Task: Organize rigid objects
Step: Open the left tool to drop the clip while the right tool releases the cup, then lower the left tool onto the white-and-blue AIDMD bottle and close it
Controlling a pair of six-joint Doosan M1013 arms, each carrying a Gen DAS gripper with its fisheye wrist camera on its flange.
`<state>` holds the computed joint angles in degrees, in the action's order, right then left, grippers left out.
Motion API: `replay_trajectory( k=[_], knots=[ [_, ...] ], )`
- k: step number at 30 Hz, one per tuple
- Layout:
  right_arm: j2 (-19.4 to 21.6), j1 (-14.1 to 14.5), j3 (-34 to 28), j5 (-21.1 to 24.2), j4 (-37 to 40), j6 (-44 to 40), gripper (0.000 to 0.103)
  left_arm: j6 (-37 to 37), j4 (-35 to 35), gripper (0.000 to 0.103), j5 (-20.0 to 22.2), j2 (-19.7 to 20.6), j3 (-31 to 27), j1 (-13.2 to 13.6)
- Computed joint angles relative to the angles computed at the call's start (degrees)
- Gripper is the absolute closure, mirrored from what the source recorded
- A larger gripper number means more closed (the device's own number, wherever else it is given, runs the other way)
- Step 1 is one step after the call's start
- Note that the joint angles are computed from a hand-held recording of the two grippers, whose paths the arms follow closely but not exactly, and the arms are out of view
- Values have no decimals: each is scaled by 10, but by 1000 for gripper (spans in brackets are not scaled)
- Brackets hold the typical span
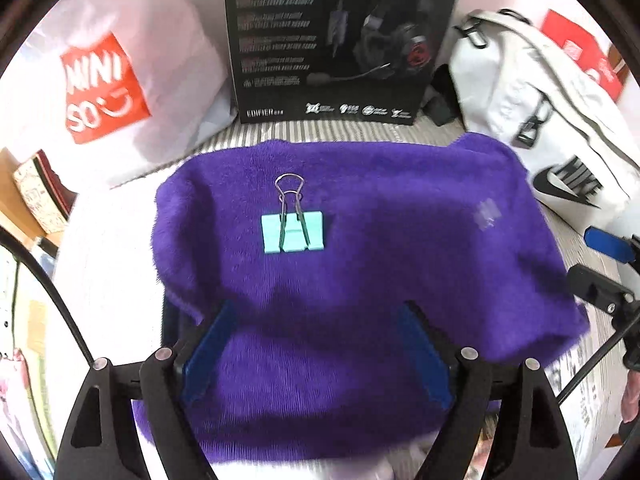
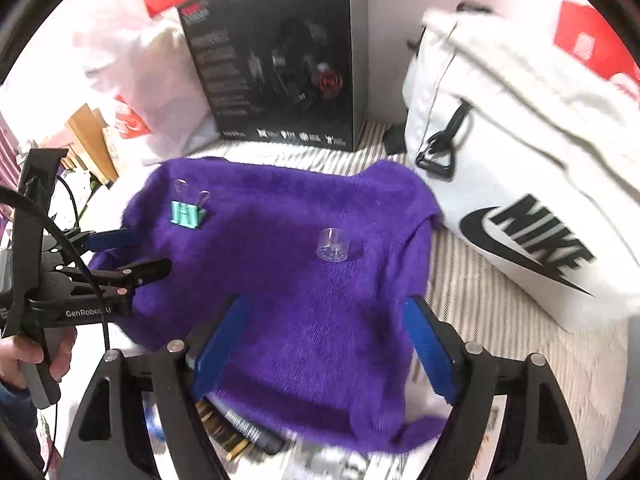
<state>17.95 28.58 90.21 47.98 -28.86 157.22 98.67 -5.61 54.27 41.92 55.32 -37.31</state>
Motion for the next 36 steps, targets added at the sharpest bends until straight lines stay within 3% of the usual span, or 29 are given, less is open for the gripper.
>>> replay_trajectory(
  k=[4, 8, 13, 23, 36],
  knots=[
    [-21, 25, 15, 13, -33, 54, 14, 1, 9, 14, -36, -47, 64, -2],
    [-34, 49, 29, 39, -57, 101, 14, -8, 16, 14, -52, -77, 111, -1],
    [-48, 73, 52, 40, -73, 159, 14, -17, -2, 14, -65, -103, 163, 3],
    [-65, 112, 86, 43, -83, 231, 14, -47, 0, 14, -75, -105, 198, 1],
    [-69, 123, 103, 33, -82, 264, 14, -44, 59, 14, -85, -103, 214, -3]
  ],
)
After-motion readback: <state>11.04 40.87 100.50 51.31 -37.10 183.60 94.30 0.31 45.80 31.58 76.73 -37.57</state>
